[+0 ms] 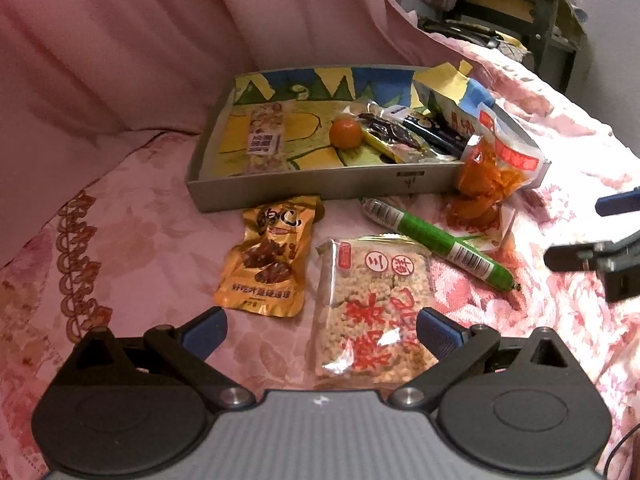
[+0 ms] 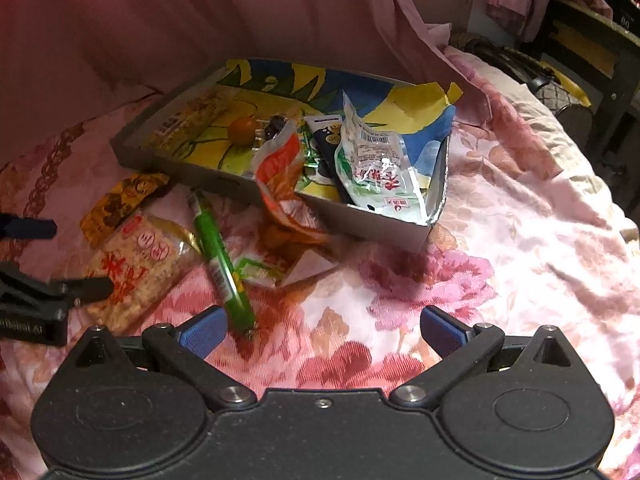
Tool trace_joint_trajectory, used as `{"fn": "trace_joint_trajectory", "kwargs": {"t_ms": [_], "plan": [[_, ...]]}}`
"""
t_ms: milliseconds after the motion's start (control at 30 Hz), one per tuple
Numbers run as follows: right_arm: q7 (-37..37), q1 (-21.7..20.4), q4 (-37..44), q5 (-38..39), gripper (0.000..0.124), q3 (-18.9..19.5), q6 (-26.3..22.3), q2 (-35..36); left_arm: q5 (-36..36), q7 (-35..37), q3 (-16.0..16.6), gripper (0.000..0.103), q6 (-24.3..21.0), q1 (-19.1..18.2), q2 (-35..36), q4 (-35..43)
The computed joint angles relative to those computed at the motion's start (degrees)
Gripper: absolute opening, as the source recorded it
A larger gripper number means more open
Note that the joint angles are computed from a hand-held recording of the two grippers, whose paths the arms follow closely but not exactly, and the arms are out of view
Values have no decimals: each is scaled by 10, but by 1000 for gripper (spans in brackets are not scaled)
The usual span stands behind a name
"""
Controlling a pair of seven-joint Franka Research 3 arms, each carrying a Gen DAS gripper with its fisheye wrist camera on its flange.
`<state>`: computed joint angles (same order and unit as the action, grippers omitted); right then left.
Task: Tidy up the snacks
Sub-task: 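Grasp the clear rice-cracker bag with the left tool while the right tool grasps the green sausage stick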
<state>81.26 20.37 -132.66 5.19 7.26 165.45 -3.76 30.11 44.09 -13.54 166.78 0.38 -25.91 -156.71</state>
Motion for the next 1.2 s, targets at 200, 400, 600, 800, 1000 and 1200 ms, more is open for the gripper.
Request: {"fn": "trace_joint_trajectory", "kwargs": {"t_ms": [200,400,600,800,1000,1200], "plan": [[-128,14,45,173,102,-10,-36,31,-11,43,20,103,25,-20,30,5],[-180,16,63,202,95,-2,-59,50,-30,84,26,103,40,-32,51,11],[-201,17,76,213,78,3,-65,66,-27,100,16,103,43,-27,68,20],[-264,16,84,267,54,10,-80,71,-30,107,26,88,52,-32,68,18],[-284,18,84,275,48,9,-81,72,-67,137,38,76,27,-51,60,20],[-301,17,85,281,45,10,-85,75,-110,147,51,73,-25,-62,45,28]]}}
